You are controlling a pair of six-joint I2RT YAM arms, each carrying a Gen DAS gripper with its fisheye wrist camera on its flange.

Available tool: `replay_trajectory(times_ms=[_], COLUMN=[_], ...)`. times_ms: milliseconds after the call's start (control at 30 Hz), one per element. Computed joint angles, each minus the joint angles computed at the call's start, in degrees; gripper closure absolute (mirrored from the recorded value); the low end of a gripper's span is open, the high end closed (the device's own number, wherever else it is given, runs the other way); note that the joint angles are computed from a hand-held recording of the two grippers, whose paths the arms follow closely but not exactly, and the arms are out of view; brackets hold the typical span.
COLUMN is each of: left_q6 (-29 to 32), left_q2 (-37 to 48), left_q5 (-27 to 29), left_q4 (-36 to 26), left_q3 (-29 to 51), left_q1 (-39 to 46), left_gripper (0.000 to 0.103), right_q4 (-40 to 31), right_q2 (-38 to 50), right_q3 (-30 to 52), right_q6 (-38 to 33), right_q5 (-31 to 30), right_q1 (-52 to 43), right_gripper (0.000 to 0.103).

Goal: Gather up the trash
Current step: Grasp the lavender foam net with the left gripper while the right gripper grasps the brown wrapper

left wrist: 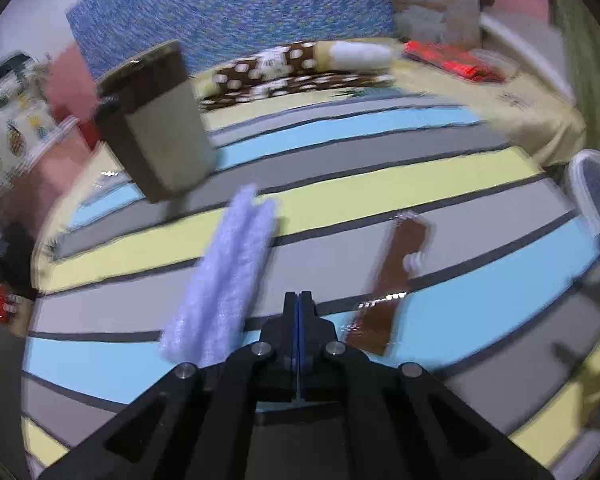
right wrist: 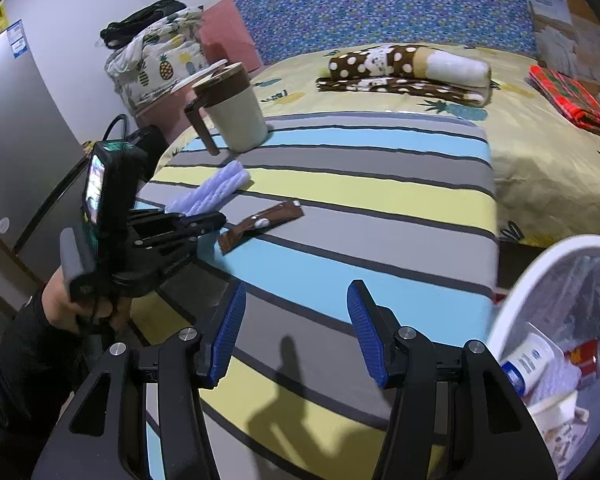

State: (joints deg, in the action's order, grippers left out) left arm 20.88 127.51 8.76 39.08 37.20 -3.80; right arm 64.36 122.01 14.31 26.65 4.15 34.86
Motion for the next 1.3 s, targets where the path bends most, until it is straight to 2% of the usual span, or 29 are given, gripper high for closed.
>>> replay_trajectory(times_ms=[100, 167, 267, 300, 333, 433, 633, 667, 700, 800, 1067, 1167, 1300], left_q6=[-2.9, -5.3, -5.6, -5.4, -5.4, -4.5, -3.3, -3.6, -3.7, -2.9, -1.3, -3.0, -7.0], left_q2=[-3.4, -4.9, -4.7, -4.1, -3.5, -1.0, 4.0, 3.6, 3.3, 2.6, -1.4, -3.3, -5.6], left_q5=[1.8, 5.7, 5.9, 6.3, 6.3, 5.8, 3.1, 4.0, 5.9, 4.8, 7.6, 9.6, 9.0], left_q4=[4.1, 3.1, 2.9, 1.7, 0.4, -1.1, -8.0, -8.0, -9.7, -7.8, -4.6, -3.0, 0.3], left_q3=[-3.6, -3.0, -0.9, 0.4, 1.7, 4.5, 10.5, 10.1, 10.5, 8.4, -0.6, -5.5, -11.6], left_q1=[1.5, 4.4, 6.5, 6.9, 7.0, 7.4, 5.7, 5.9, 6.0, 3.5, -4.5, -7.5, -12.3], left_gripper=[0.103, 0.098, 0.076, 0.061, 0.055, 0.053, 0.054, 0.057, 0.071, 0.077, 0.078, 0.078, 0.078], right_q4=[3.4, 5.0, 6.8, 7.2, 7.7, 8.5, 9.2, 9.6, 10.1, 11.1, 15.3, 17.2, 22.1], right_q2=[1.4, 2.5, 3.8, 4.2, 4.6, 5.4, 6.9, 7.3, 7.5, 8.1, 8.8, 9.8, 13.3], right_q3=[-1.7, -2.0, -2.1, -2.0, -2.1, -1.8, -1.2, -1.3, -1.5, -1.9, -5.2, -6.4, -8.4], right_q6=[-0.2, -0.2, -0.8, -0.9, -1.0, -1.2, -1.4, -1.4, -1.5, -1.4, -0.1, 0.2, 1.7], right_q5=[-0.4, -0.9, -2.1, -2.4, -2.7, -3.4, -4.7, -4.8, -5.0, -5.7, -4.1, -3.4, -2.2], right_q1=[-1.1, -1.8, -3.0, -3.3, -3.6, -4.2, -5.0, -5.1, -5.3, -6.4, -5.9, -5.9, -5.4], right_gripper=[0.048, 0.048, 0.048, 0.048, 0.048, 0.048, 0.048, 0.048, 0.048, 0.048, 0.048, 0.048, 0.048])
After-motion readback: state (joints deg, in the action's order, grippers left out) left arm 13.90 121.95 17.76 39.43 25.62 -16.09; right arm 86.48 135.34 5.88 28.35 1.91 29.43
